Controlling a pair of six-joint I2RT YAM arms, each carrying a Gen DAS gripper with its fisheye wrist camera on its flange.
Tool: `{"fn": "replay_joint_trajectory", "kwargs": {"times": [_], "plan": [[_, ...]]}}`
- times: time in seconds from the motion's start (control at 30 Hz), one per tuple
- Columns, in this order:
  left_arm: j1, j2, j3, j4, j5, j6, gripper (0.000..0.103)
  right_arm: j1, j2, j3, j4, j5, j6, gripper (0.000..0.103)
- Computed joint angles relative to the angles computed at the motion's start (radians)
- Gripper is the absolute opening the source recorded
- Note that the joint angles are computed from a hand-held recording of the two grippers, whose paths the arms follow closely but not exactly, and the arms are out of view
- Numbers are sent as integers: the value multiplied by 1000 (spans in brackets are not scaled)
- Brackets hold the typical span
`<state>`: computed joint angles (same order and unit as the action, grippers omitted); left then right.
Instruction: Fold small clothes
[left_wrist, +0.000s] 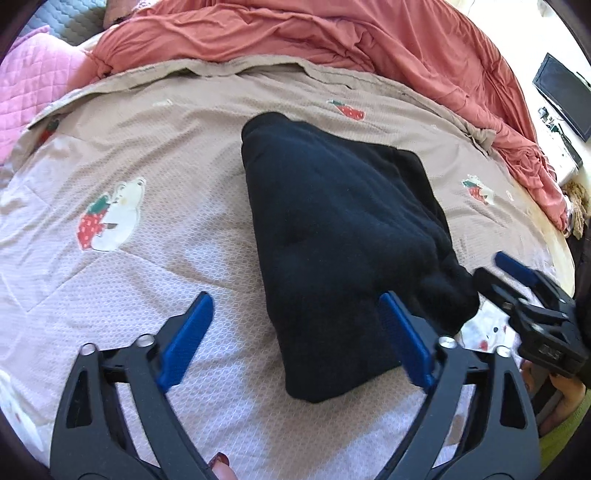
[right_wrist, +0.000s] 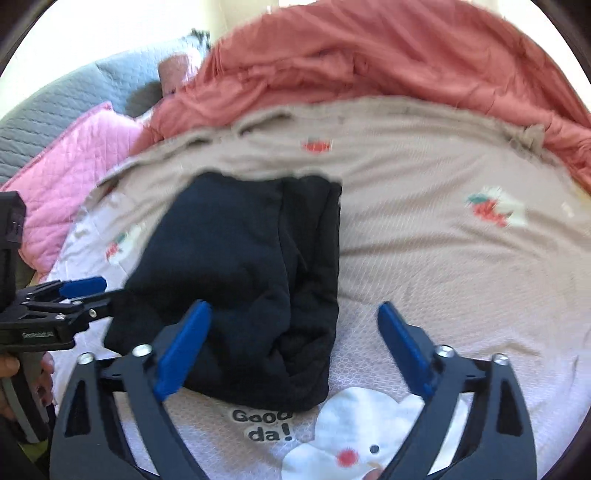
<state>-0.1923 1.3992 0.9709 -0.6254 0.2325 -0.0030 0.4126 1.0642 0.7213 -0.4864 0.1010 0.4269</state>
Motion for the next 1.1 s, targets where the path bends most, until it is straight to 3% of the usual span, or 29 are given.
{"fn": "replay_joint_trajectory", "kwargs": {"times": [0.2, 0.3, 0.6, 0.87, 0.97, 1.1], "plan": [[7, -127, -19, -54, -14, 0, 94, 168, -227, -13, -104, 219, 79, 98], [-4, -219, -52, -88, -28, 6, 94, 276, -263, 16, -191, 319, 138, 98], [1, -402, -112, -215, -36, 26, 94, 582, -251, 124, -486, 537, 410, 98], [96, -522, -135, -292, 13, 61, 94, 852, -175, 209, -698, 737, 700, 98], [147, -566, -145, -327, 39, 96, 94, 912, -149, 235, -741, 767, 782, 98], [233, -584, -157, -377, 100, 132, 94, 918, -110, 248, -743, 713, 823, 98]]}}
